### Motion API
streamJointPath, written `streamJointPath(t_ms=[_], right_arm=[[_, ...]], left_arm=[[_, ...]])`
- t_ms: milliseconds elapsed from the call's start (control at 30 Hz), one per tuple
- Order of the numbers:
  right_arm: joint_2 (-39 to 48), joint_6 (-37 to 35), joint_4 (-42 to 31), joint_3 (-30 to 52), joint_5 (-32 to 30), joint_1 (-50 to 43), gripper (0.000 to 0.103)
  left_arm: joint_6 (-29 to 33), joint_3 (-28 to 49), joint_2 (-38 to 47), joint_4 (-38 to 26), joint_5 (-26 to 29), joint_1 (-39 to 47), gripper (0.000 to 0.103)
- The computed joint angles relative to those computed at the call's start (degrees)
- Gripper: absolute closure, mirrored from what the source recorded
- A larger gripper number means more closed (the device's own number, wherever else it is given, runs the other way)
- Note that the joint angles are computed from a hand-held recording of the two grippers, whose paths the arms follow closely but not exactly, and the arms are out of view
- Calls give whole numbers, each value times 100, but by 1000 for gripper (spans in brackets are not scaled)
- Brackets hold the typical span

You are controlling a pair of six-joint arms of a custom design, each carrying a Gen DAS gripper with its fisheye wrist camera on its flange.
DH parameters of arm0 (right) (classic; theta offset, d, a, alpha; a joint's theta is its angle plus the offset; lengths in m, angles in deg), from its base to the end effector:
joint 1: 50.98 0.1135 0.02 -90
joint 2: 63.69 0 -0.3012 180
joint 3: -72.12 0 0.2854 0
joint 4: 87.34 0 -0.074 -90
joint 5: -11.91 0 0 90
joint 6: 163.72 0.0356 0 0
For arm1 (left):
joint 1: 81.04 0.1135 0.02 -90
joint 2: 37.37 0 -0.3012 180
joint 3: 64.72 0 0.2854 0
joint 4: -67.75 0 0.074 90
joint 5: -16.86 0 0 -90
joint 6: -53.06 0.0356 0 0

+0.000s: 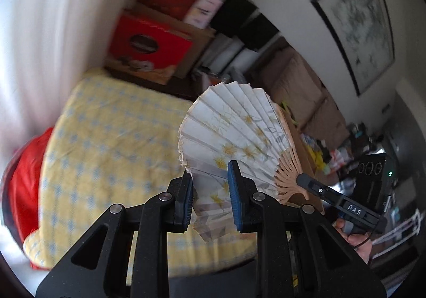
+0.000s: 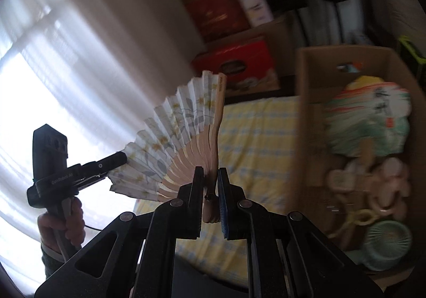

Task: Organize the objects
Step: 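Lift the folding fan with the right gripper while the left gripper grasps its paper, then carry the folding fan with both grippers over the box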

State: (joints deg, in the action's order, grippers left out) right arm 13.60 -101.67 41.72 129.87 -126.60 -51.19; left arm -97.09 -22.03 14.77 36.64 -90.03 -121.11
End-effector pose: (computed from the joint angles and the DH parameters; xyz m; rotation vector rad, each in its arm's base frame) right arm 0.2554 0.0257 0.2199 -0.7712 2.3316 0.9676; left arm 0.1588 -0.1200 0.2342 -0.5577 2.2450 -0.5955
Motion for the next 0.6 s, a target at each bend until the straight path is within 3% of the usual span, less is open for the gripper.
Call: streamJointPath(t_ms=[167, 233, 367, 600], right_arm=[[507, -194, 126, 222, -205, -1007, 93], [666, -589, -223, 378, -311, -1583, 93], [1069, -759, -354, 663, -348, -2264, 93], [1788, -852, -41, 931, -215, -2897, 93]], left_arm=[[702, 1173, 1759, 498, 468, 128, 81], [886, 1620, 2361, 541, 576, 89, 81], [1226, 2613, 3573, 445, 728, -36, 81], [1551, 3817, 4872, 118, 900, -211, 79]])
